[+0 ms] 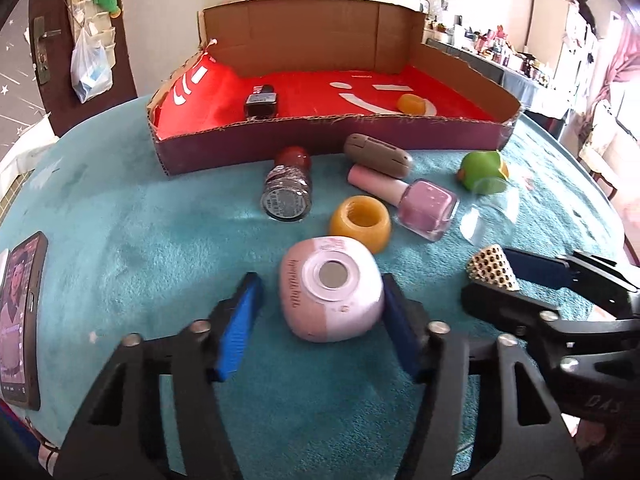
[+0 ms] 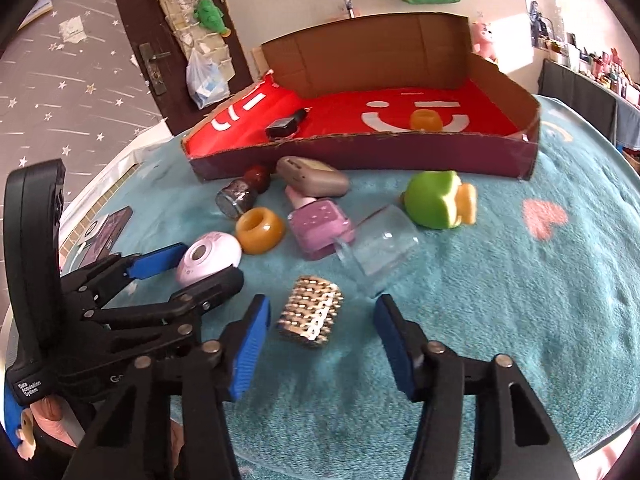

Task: Organize rigid objects
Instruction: 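Grasp pink round device with left tool while right tool grasps gold studded cylinder, then carry pink device with left tool while right tool carries gold cylinder into box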

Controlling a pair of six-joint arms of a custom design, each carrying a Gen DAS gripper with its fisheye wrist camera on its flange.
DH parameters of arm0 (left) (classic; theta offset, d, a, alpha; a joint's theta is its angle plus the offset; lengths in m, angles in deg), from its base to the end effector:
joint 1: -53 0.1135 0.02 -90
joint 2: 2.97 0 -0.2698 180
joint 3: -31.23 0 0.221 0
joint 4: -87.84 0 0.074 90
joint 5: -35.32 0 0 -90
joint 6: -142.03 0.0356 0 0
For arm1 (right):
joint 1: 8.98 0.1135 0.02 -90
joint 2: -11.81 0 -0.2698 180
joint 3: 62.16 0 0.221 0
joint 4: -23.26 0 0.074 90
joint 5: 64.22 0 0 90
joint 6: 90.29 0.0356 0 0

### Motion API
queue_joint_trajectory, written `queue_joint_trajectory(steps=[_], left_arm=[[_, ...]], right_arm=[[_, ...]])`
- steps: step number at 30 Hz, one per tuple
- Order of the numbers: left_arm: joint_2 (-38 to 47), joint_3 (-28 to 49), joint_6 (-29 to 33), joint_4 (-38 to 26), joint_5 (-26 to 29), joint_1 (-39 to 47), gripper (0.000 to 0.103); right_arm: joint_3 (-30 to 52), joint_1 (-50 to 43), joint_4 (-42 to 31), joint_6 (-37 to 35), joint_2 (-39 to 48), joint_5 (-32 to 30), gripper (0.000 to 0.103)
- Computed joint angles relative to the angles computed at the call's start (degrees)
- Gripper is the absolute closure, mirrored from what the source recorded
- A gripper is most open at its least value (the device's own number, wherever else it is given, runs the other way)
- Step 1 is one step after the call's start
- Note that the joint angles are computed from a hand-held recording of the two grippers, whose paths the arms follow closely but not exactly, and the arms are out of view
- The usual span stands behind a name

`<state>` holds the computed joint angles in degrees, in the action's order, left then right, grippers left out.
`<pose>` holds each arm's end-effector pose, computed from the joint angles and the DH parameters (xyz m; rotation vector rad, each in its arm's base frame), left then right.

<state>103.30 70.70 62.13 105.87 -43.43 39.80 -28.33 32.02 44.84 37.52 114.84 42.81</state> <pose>0.2461 -0.0649 0.0875 0.5754 2.3475 -0.2624 0.1820 0.1444 0.0899 0.0716 2.3757 0.3094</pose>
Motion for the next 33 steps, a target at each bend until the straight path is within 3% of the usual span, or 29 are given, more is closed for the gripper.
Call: queue_joint_trajectory(steps=[3, 4, 16, 33], left_arm=[[-0.3, -0.3, 0.2, 0.2, 0.4, 0.0, 0.056], [-0.3, -0.4, 0.2, 0.4, 0.5, 0.0, 0.056], [-6.5, -1.9, 1.0, -1.5, 4.2, 1.6, 0.056], [-10.3, 2.6, 1.9, -7.1, 7.8, 3.2, 0.056]], right_arm=[[0.8, 0.4, -0.2, -0.6, 0.8, 0.4, 0.059], [1.2, 0.4, -0.7, -0.9, 0.9, 0.5, 0.067], [-1.1, -0.7, -1.1, -3.3, -6.6, -2.9, 0.069], [1.4, -7.0, -8.1, -8.9, -15.0, -7.8, 0.069]])
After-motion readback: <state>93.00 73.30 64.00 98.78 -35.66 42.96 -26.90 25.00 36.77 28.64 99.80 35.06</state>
